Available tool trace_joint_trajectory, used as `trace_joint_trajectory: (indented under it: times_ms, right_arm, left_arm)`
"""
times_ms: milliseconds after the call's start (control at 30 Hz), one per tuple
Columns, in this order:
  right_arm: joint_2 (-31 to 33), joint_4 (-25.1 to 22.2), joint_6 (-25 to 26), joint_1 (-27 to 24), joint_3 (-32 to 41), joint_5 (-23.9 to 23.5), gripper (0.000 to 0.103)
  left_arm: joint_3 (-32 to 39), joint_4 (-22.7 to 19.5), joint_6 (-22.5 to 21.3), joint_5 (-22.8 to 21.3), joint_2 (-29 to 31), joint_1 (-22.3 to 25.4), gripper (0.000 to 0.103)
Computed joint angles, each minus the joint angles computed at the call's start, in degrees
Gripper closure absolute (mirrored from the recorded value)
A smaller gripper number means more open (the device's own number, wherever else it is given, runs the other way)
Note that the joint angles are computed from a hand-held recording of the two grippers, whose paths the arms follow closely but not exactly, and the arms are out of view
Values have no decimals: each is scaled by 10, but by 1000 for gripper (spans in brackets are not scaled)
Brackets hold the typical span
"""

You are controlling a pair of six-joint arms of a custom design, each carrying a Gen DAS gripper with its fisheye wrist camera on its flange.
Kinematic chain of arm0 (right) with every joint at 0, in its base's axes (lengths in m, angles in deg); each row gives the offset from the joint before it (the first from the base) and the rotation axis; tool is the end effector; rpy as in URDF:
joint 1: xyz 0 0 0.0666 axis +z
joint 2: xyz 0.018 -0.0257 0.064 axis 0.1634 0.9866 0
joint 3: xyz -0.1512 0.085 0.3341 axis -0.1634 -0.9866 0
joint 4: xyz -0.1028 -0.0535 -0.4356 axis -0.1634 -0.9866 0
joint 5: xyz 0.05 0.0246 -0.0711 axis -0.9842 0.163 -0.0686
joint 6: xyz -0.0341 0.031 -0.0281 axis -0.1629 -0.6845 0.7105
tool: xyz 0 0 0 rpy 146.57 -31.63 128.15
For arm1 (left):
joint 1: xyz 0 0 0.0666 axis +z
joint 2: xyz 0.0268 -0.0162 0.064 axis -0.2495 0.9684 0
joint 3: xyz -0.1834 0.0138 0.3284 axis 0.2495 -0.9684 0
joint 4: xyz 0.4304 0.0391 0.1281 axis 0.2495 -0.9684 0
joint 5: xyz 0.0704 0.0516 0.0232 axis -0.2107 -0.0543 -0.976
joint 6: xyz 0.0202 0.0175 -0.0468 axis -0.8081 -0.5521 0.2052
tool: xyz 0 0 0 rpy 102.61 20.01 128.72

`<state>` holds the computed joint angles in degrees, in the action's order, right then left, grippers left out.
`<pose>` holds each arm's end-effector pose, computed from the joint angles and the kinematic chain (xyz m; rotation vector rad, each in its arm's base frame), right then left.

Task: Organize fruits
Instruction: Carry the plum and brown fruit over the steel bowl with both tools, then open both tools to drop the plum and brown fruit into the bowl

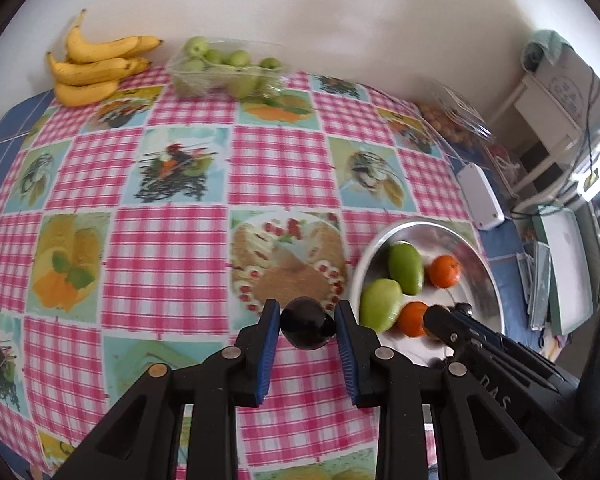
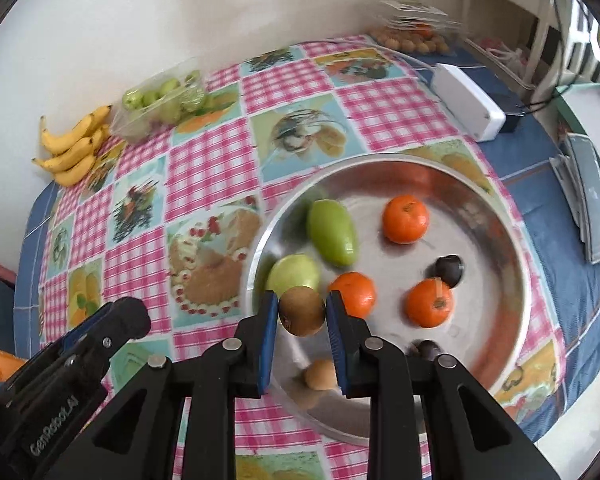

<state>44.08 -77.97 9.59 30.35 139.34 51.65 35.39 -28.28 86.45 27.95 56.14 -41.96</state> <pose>0.5797 0.2168 0.3296 0.5876 2.6978 0.1347 0.6126 -0.3254 0.3307 0.2012 2.7053 -0.4663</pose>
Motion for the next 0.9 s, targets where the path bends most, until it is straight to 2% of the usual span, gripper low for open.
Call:
trace_joint_trajectory:
  times_ms: [467, 900]
  right_arm:
    - [-35, 20, -22, -40, -49, -21, 77]
    - [-14, 32, -17, -52, -43, -50, 76]
  left_arm:
    - [39, -19, -39, 35, 31, -34, 73]
    - [63, -48, -55, 32, 63, -52, 73]
